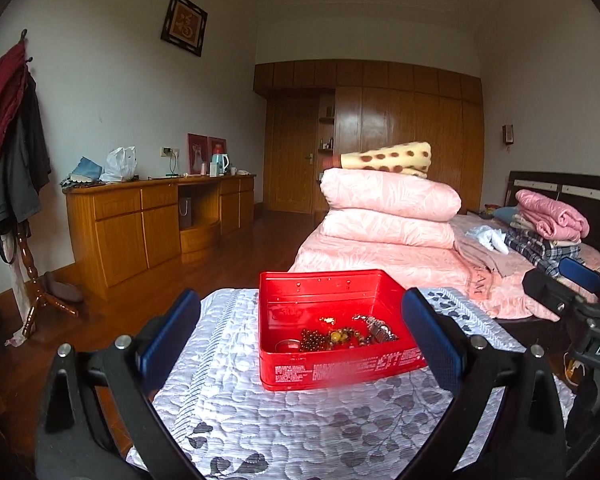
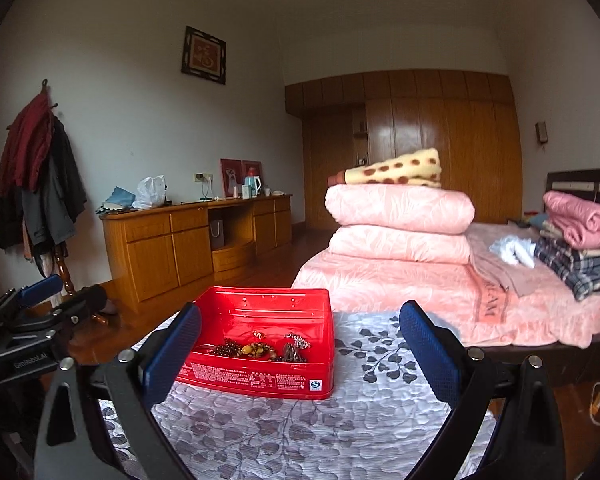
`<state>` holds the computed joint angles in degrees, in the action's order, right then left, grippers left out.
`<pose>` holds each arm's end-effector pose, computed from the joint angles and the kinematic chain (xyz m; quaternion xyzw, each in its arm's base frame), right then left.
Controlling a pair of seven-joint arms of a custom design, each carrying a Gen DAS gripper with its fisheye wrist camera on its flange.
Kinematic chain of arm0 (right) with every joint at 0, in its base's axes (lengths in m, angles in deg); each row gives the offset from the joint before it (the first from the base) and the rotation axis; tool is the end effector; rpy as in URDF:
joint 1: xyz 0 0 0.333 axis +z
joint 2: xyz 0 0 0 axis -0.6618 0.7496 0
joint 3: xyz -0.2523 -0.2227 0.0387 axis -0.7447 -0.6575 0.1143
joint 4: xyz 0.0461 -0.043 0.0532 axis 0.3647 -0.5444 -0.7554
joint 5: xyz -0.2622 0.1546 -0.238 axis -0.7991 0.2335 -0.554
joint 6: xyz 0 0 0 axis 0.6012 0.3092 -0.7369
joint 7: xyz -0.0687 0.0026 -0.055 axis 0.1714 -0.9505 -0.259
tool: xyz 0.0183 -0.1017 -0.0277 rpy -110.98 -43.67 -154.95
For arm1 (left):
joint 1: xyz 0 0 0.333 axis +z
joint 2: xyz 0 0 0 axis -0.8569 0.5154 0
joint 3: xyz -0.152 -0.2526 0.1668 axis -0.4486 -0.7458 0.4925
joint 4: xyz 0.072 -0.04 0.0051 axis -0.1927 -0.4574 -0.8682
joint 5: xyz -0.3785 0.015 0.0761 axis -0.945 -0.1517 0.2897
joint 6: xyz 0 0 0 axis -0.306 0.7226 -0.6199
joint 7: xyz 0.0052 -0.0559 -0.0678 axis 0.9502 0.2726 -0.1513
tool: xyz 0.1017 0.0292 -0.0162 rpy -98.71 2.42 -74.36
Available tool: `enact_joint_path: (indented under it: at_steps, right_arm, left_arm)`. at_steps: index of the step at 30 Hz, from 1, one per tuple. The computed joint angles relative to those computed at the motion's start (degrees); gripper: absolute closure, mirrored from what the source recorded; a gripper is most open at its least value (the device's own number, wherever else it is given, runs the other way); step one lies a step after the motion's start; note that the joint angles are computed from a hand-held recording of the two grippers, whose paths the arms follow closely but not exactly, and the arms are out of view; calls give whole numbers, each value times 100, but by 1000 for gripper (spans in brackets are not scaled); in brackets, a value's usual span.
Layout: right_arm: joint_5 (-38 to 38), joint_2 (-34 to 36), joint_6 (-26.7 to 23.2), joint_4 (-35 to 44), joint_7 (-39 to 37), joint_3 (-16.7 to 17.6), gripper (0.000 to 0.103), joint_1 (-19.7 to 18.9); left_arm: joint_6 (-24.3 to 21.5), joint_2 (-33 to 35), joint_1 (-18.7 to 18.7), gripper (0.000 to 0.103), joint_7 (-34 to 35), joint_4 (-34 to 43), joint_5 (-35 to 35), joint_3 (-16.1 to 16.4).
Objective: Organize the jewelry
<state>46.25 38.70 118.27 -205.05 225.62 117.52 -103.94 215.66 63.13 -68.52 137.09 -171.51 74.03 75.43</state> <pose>0.4627 0.1977 0.5628 -0.4875 0.5879 -0.4783 0.4335 0.5382 -0.1931 0.5711 -0.4595 0.6255 -0.5242 0.3505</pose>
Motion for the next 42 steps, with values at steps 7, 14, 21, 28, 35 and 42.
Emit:
enact_joint_path:
  at_steps: [7,14,21,28,35,42]
  right_arm:
    - [106,-477,51,-167,132,-100,6,141]
    - [157,-551,47,-259,249,-203,6,267]
    - [251,-761,207,-380,309,-227,6,272]
    - [288,-830,256,-408,314,-212,6,253]
    - [317,-920,260,-432,333,-234,6,250]
    - [307,-928,257,-436,341,-241,6,253]
  left_arm:
    - [431,-155,52,6,-155,-306,207,-1]
    - [483,-293,39,6,-31,-459,54,-20]
    - [695,-345,-2,6,170,-569,-173,-52]
    - [740,-412,8,6,106,-636,-91,-44]
    - [754,-420,15,6,104,-646,-86,-47]
    - [731,-427,19,6,65,-638,-72,-43]
